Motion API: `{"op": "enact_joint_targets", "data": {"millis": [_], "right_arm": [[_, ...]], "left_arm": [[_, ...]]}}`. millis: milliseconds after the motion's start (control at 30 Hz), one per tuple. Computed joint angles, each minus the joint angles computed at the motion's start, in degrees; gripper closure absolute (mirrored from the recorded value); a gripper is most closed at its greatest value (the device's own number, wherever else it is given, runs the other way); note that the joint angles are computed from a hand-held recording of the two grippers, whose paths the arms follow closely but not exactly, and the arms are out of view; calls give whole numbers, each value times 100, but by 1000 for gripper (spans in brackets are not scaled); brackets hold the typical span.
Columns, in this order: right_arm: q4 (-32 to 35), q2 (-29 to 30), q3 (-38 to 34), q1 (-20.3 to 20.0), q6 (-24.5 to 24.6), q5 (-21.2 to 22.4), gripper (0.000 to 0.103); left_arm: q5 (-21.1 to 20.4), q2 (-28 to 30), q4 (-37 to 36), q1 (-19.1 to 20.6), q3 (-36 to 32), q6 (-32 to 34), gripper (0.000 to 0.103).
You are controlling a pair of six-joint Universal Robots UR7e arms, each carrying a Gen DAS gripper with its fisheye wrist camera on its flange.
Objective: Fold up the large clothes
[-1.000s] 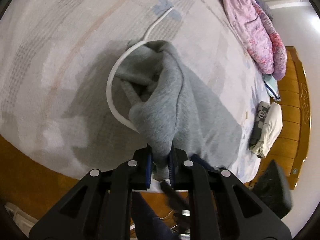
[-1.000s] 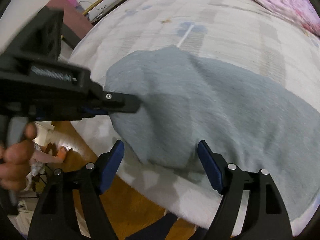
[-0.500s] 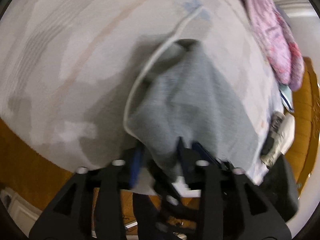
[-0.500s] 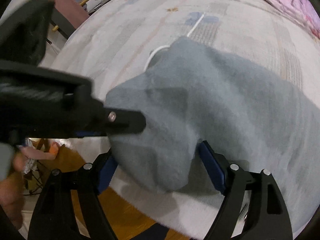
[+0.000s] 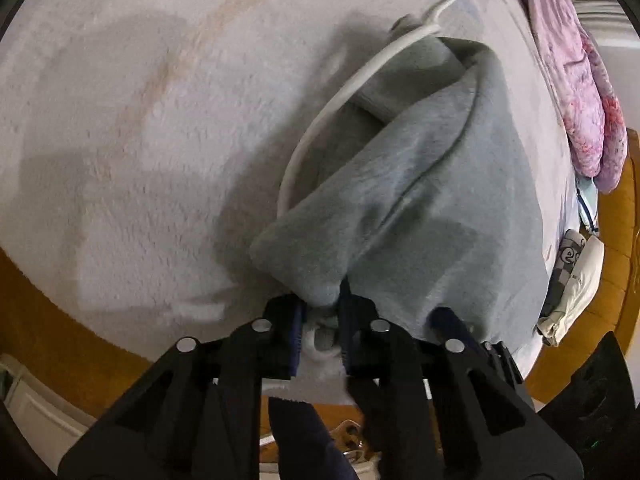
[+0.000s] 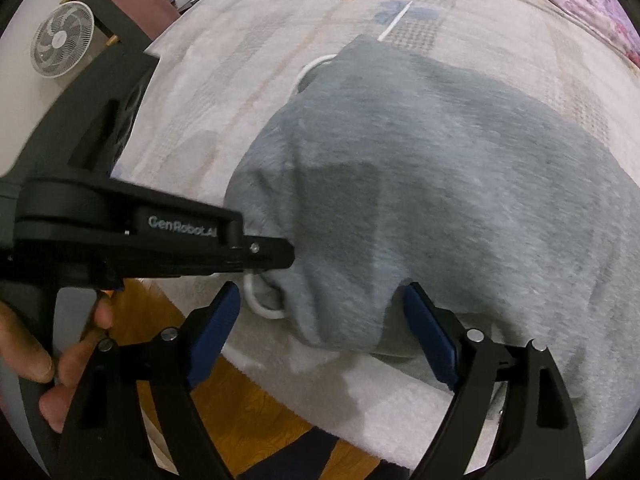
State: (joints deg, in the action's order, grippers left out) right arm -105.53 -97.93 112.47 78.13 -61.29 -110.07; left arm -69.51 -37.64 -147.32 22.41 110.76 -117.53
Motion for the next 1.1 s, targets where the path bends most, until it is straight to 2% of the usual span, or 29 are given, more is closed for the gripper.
{"op": "enact_joint_targets", "data": {"millis": [200, 367, 433, 500, 533, 567, 600, 667, 700, 767, 800, 833, 867, 967, 1033, 1100], "right_arm": [[-128, -12, 89, 110, 134, 168, 22], [-422, 203, 108, 215, 296, 247, 21], [-489, 249, 126, 217, 246, 213, 25], [-513, 264, 119, 219, 190, 152, 40], [-389, 286, 51, 203, 215, 176, 44], [-281, 318, -13, 196, 232, 168, 57], [-256, 356, -20, 213, 253, 121, 81], [-129, 441, -129, 183, 341, 39, 91], [-10, 493, -225, 157, 430, 66, 92], [184, 526, -365, 114, 575, 174, 92], [353, 569, -493, 82, 770, 269, 93], [476, 589, -584, 49, 900, 345, 93], [591, 609, -680, 24, 1037, 436, 93], [1022, 709, -999, -74, 1455, 706, 93], [1250, 758, -1227, -149, 1696, 980, 93], [1519, 816, -1539, -255, 1969, 1349, 93]], "left_arm": [[492, -274, 390, -242, -289, 384, 93], [518, -285, 383, -298, -337, 136, 94], [523, -293, 260, -275, -271, 69, 94], [540, -305, 21, -275, -164, -34, 93], [544, -290, -136, -264, -134, -34, 93], [547, -279, -213, -279, -117, -56, 92], [604, -272, -288, -293, -104, -116, 91], [558, -258, -591, -277, -48, -188, 90], [559, -248, -537, -284, -97, -242, 84], [695, -309, -198, -340, -200, -372, 65], [791, -361, 117, -384, -282, -524, 47], [885, -400, 390, -430, -353, -648, 42], [992, -452, 733, -478, -428, -742, 42], [863, -502, 1457, -454, -615, -982, 42], [766, -525, 1298, -437, -510, -1088, 42], [863, -479, 1181, -462, -510, -1168, 40]]}}
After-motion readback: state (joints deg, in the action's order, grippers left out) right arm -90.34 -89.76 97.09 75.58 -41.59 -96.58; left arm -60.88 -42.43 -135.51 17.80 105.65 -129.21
